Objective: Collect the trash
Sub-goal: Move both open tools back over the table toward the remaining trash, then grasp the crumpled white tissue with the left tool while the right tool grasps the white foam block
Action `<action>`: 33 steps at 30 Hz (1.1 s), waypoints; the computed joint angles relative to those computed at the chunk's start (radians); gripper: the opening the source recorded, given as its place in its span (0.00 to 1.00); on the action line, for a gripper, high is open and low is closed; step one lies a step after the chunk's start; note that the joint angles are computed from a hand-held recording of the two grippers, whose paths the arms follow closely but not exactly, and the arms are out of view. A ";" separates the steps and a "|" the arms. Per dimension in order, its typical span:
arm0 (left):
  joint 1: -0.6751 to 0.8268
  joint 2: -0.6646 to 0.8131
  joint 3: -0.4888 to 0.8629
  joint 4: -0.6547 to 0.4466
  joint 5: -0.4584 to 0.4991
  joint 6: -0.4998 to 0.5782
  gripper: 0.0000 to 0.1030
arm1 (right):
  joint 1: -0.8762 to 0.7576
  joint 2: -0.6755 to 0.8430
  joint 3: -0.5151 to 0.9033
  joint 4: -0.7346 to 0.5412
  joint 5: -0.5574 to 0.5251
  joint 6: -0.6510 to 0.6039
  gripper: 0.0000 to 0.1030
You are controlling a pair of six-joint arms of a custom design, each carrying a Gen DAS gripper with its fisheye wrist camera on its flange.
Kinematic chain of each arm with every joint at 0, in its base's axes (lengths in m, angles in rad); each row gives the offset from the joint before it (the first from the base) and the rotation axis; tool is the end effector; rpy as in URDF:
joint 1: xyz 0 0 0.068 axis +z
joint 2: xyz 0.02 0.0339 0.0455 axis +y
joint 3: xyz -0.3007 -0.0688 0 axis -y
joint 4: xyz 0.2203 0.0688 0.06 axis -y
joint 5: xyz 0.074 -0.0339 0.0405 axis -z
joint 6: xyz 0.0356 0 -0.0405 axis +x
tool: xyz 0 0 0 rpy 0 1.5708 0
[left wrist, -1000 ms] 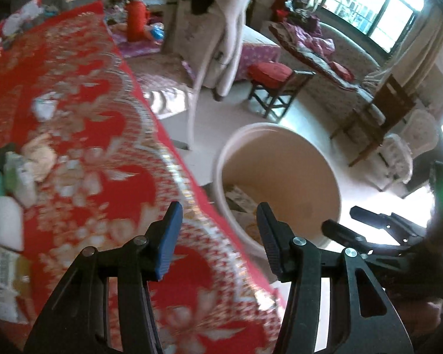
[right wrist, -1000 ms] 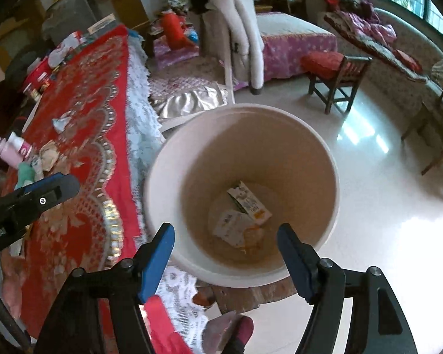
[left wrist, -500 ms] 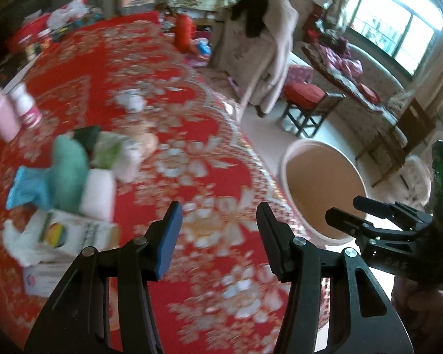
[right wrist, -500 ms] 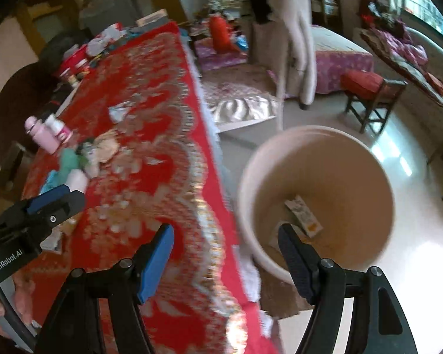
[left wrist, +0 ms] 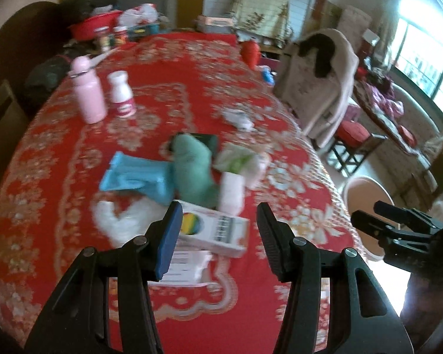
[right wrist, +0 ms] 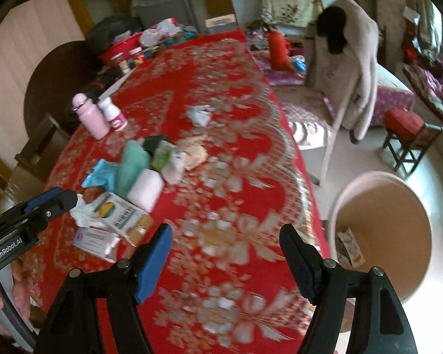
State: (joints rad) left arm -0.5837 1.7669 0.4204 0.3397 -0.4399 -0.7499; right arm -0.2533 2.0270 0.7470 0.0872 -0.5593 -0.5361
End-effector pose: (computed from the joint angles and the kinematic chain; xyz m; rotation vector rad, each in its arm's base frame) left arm 0.2110 -0.1212 0.1172 -0.3595 2.4147 -0.0085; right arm 0.3064 -0.0598 0.0928 -0.4967 2.4978 0.4871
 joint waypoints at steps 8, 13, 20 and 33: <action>0.079 -0.079 -0.121 0.040 -0.011 0.010 0.49 | 0.122 -0.038 -0.054 0.056 0.017 0.065 0.72; 0.135 -0.100 -0.180 0.086 0.013 0.037 0.49 | 0.181 -0.036 -0.063 0.081 0.036 0.097 0.72; 0.198 -0.106 -0.239 0.135 0.028 0.068 0.49 | 0.235 -0.020 -0.058 0.097 0.063 0.132 0.72; 0.304 -0.053 -0.287 0.237 0.095 0.126 0.49 | 0.304 0.020 -0.027 0.107 0.099 0.183 0.72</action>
State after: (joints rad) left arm -0.2795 1.7142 0.1336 0.5763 -0.3451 -0.6237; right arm 0.0503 2.0472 0.7199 0.1943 -0.4608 -0.3530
